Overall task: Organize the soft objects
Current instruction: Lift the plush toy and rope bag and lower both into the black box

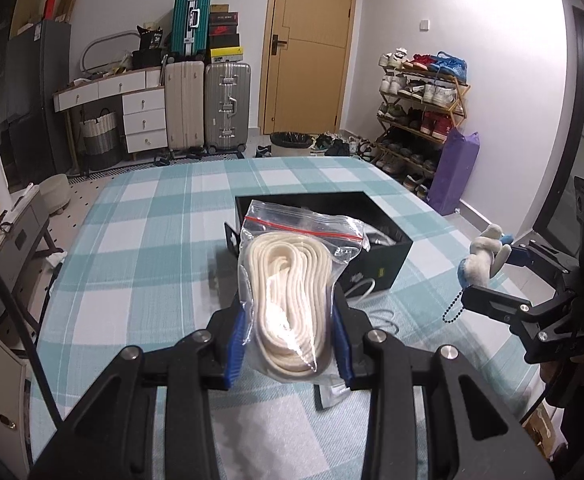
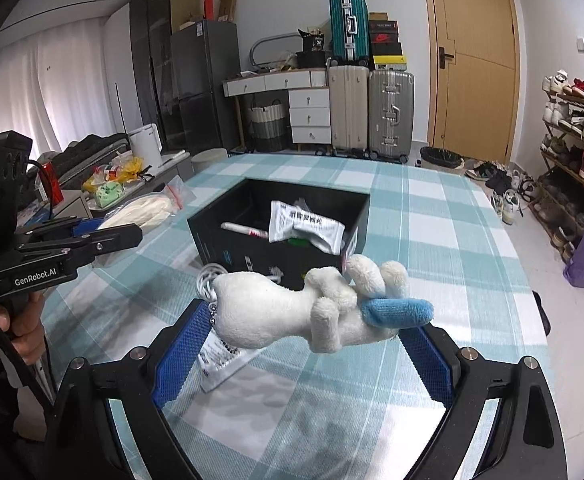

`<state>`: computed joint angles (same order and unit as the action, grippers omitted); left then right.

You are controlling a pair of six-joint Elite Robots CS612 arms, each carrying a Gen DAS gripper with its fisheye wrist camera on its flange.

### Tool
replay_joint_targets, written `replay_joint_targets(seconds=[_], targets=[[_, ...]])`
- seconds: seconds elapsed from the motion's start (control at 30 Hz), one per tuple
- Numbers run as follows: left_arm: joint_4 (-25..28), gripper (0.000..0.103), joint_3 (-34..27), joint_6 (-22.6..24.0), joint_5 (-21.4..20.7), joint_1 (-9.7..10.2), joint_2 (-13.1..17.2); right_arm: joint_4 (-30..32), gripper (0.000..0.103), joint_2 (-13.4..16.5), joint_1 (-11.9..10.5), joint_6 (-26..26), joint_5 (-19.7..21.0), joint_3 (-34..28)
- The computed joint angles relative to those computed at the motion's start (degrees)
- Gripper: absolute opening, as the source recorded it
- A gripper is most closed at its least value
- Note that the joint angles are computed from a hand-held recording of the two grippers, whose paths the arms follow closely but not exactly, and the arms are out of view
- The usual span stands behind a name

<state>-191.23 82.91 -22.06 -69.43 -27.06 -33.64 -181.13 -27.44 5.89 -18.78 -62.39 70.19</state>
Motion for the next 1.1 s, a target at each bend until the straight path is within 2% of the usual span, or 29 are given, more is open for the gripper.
replay_joint_targets(seconds=[0.57, 1.1], targets=[[2.8, 0.035, -5.2, -0.2, 0.1, 1.01, 1.9, 2.7, 0.094, 2.7, 0.6, 1.0, 2.7, -7.0], [7.1, 0.035, -11.3, -0.8, -1.6, 2.48, 4.9, 8.2, 0.094, 7.1, 1.8, 0.3, 1.8, -16.9]])
